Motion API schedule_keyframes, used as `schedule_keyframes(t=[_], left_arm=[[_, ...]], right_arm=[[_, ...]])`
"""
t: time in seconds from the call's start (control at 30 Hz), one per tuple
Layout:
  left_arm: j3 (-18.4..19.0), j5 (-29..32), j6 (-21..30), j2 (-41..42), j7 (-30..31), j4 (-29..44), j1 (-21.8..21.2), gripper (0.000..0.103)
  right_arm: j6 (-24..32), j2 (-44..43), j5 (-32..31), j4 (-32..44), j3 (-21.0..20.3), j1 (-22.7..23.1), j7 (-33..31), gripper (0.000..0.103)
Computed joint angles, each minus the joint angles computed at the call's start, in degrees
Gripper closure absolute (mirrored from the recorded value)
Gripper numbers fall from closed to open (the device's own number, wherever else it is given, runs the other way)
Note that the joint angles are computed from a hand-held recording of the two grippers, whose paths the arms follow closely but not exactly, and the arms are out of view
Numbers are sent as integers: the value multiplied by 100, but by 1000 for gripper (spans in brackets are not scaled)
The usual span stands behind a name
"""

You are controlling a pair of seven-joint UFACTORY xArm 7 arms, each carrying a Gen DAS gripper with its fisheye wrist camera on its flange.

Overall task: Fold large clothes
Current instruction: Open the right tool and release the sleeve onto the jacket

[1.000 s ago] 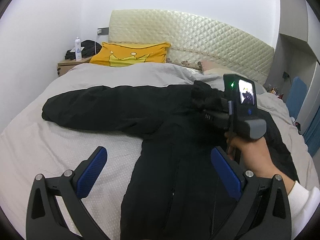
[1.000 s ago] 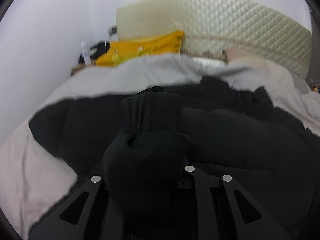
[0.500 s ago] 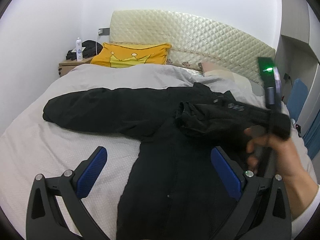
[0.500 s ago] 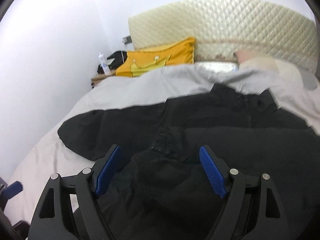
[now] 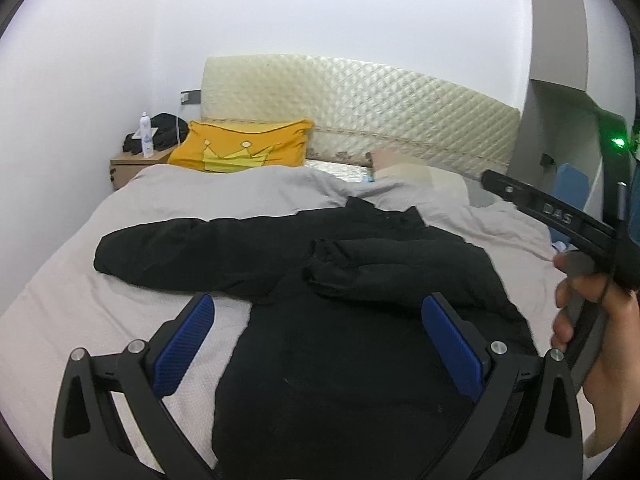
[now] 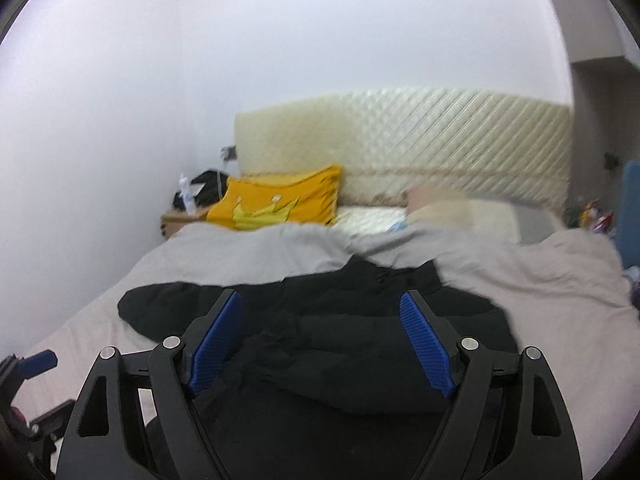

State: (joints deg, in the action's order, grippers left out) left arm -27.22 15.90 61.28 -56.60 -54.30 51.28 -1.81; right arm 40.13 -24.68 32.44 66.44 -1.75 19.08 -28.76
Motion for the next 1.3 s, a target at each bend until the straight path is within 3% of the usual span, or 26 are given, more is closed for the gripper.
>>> schedule_keyframes(t=[0.2,0.33,0.8,1.3], left_arm=[[-219,-23,103,94,1,268,-45,0],[-268,-91,-95,79,-145,189,-108,0],[-480,-35,-436,109,-367,-88,-276,0],[-509,30,-997,-151,-651,-717,-480,0]], right_arm=[[283,-798,-301,-335,-263,-191,-112,20],[545,-1320,-268,-642,-536,-247,-119,19],[638,-3036,-541,-2091,-959,-542,-83,14],[461,-3561,-876,-2868,-1280,-774,-148,13]])
